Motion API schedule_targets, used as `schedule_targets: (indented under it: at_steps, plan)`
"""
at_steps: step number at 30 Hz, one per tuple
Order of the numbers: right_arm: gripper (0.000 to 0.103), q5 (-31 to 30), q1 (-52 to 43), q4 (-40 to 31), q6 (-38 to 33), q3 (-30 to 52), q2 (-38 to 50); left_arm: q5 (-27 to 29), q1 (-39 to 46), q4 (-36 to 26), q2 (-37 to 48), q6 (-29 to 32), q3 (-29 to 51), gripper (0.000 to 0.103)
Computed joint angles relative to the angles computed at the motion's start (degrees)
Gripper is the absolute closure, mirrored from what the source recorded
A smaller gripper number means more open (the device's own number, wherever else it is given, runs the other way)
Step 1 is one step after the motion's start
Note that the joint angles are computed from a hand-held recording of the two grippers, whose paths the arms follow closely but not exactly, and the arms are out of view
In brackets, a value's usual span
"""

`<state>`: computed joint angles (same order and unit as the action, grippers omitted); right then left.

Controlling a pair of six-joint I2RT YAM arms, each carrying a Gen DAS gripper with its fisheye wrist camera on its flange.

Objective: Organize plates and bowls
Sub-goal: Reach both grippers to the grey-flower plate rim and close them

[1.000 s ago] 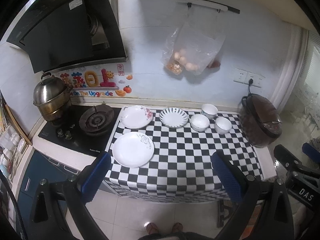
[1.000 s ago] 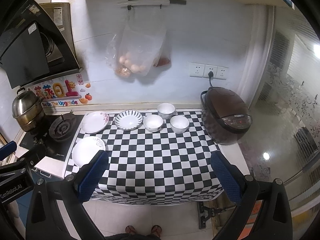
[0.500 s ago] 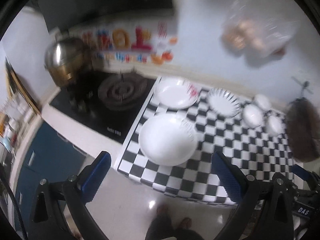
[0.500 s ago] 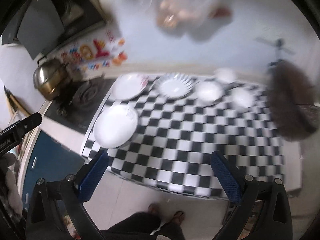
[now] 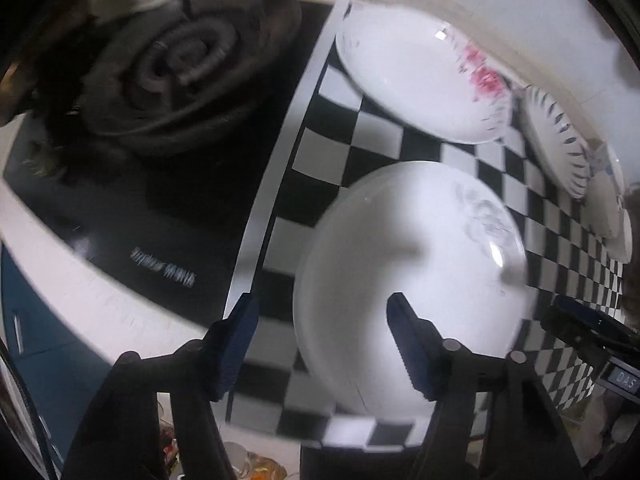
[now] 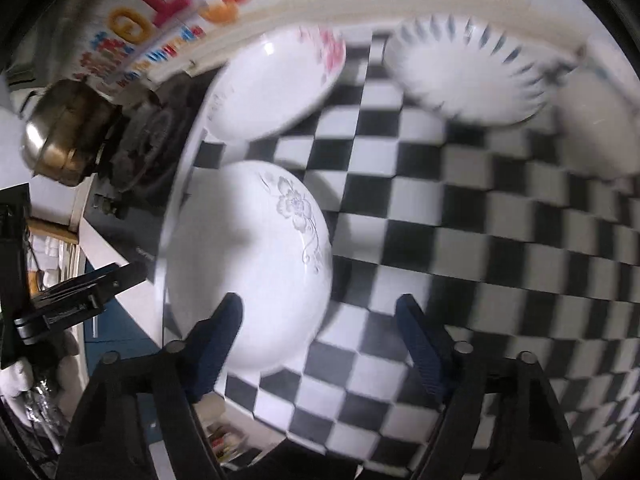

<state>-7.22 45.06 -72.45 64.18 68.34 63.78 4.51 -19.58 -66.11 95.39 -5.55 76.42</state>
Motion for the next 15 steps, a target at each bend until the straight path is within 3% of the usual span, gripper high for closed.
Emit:
schedule_targets:
  at_steps: [2, 5, 11, 15]
  plan:
    - [0.038, -4.04, -3.69, 5.09, -1.73, -4.26, 1.57, 1.05, 0.64, 0.66, 4.14, 2.39, 1.18, 0.057]
    - [0.051, -8.30, -7.05, 10.35, -2.75, -8.50, 3.70, 2.22, 0.68, 0.26, 7.93, 4.34, 2.36, 0.071]
    - [0.071, -14.69, -8.59, 16.12, -1.17, -12.40, 5.77, 1.97, 0.02, -0.56, 7.91, 6.22, 2.04, 0.073]
    - [0.073, -16.90, -9.43, 17.35, -1.95, -13.91, 5.72, 1.61, -0.15, -0.70, 6.16, 6.82, 0.96, 0.073]
